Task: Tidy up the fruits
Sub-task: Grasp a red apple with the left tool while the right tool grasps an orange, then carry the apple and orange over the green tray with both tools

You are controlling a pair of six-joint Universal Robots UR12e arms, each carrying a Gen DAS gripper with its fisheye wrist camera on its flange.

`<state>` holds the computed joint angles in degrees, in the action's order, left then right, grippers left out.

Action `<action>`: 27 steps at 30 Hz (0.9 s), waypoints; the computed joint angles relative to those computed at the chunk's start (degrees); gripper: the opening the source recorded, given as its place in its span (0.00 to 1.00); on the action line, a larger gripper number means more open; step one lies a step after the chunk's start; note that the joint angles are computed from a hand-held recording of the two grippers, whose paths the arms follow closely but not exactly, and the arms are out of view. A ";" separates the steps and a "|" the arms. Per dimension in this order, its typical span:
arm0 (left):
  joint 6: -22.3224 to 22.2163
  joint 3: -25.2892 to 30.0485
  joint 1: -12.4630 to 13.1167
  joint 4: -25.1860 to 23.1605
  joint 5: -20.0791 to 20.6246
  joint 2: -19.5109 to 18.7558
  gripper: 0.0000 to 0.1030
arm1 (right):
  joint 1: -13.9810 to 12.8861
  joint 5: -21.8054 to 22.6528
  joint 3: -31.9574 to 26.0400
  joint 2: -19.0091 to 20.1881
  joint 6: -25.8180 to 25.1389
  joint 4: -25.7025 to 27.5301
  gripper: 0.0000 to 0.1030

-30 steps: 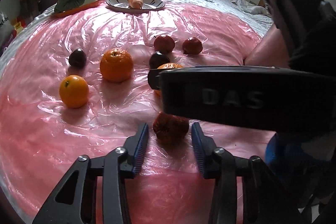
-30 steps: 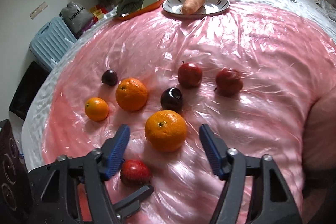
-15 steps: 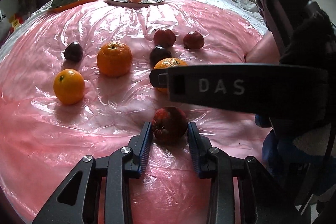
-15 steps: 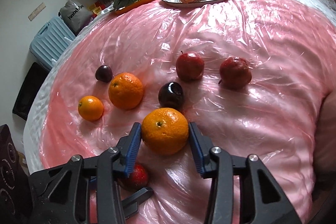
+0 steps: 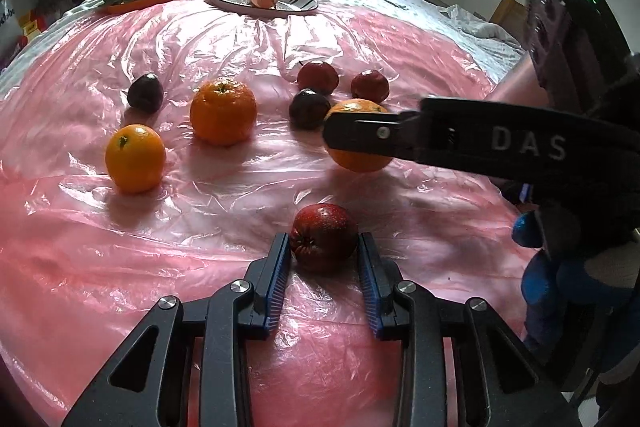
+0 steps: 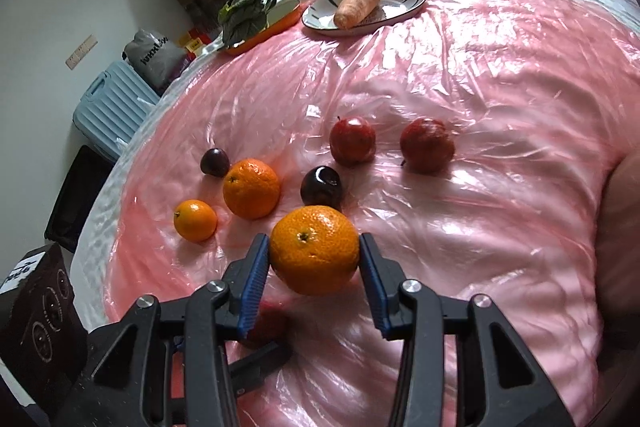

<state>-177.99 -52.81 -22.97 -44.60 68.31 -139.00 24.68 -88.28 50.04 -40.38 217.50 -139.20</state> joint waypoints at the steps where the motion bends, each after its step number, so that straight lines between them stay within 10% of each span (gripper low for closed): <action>1: -0.09 -0.22 -0.02 0.26 0.06 0.16 0.28 | 0.02 -0.09 0.66 -0.39 0.50 -0.62 0.72; 27: -1.73 -6.42 -0.32 5.96 1.12 5.24 0.28 | 2.84 -7.25 14.96 -10.53 5.13 -6.11 0.72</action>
<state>-179.72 -59.23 -23.29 -38.64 69.43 -133.76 27.53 -95.53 65.00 -50.91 222.63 -145.32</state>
